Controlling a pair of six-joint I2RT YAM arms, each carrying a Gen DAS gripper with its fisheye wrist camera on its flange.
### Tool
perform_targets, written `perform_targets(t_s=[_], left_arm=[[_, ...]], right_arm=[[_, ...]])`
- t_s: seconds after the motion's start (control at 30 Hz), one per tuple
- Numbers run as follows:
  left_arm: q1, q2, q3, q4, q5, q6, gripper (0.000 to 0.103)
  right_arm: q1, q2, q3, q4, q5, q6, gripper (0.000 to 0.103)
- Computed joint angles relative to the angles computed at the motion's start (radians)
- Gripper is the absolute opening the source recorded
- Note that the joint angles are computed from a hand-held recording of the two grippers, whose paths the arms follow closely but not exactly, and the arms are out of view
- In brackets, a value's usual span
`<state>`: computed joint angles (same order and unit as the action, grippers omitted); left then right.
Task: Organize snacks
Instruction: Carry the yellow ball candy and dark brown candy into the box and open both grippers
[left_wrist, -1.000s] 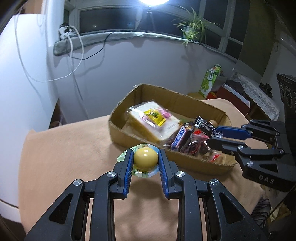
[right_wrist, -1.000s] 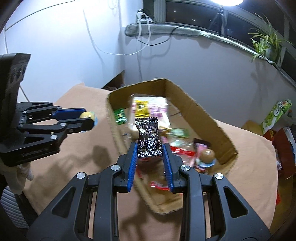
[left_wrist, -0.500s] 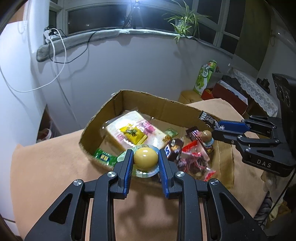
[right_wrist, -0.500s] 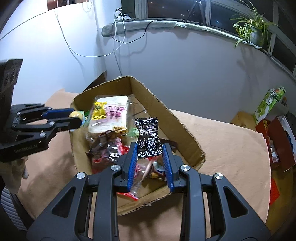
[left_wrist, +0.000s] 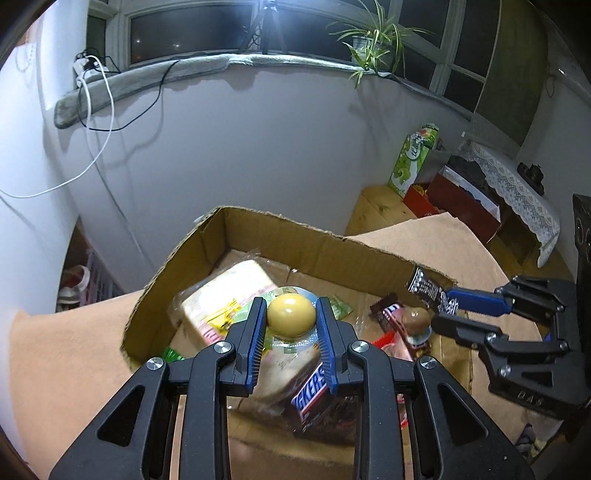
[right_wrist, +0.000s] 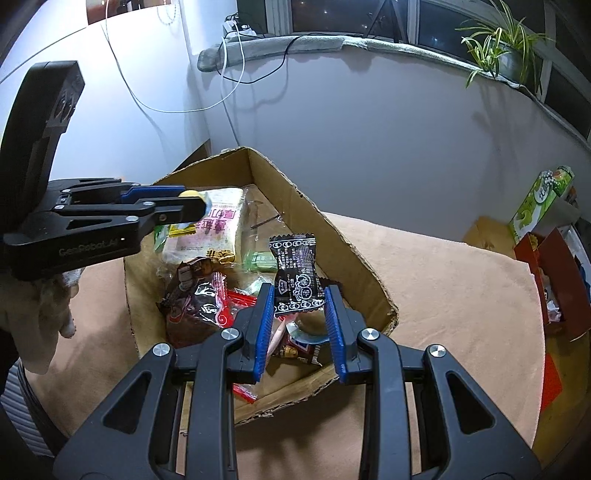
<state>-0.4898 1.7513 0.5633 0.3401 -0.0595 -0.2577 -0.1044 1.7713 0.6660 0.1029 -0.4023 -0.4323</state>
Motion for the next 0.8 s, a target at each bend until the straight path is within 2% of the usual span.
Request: perform_targets(t_s=[0.5, 0.57, 0.6, 0.63, 0.67, 0.7, 0.77, 0.8], left_arm=[[-0.033, 0.067, 0.088, -0.042, -0.020, -0.002, 0.027], [-0.033, 0.067, 0.090, -0.052, -0.023, 0.000, 0.035], [-0.034, 0.066, 0.091, -0.054, -0.025, 0.001, 0.044], [-0.035, 0.062, 0.088, -0.055, -0.029, 0.003, 0.046], [-0.036, 0.060, 0.087, -0.057, -0.032, 0.004, 0.046], [-0.035, 0.057, 0.085, -0.058, -0.033, 0.005, 0.046], [-0.034, 0.056, 0.084, -0.065, -0.030, 0.010, 0.050], [-0.034, 0.056, 0.083, -0.067, -0.032, 0.013, 0.056]], right_arm=[[-0.019, 0.035, 0.024, -0.023, -0.016, -0.055, 0.029], [-0.014, 0.035, 0.025, -0.029, -0.008, -0.064, 0.030], [-0.013, 0.037, 0.027, -0.034, -0.005, -0.070, 0.037], [-0.009, 0.037, 0.028, -0.038, 0.003, -0.077, 0.045], [-0.004, 0.034, 0.023, -0.035, 0.013, -0.085, 0.065], [-0.001, 0.026, 0.014, -0.027, 0.018, -0.088, 0.078], [0.007, -0.002, -0.016, -0.001, 0.028, -0.102, 0.080], [0.011, -0.011, -0.022, 0.000, 0.033, -0.106, 0.080]])
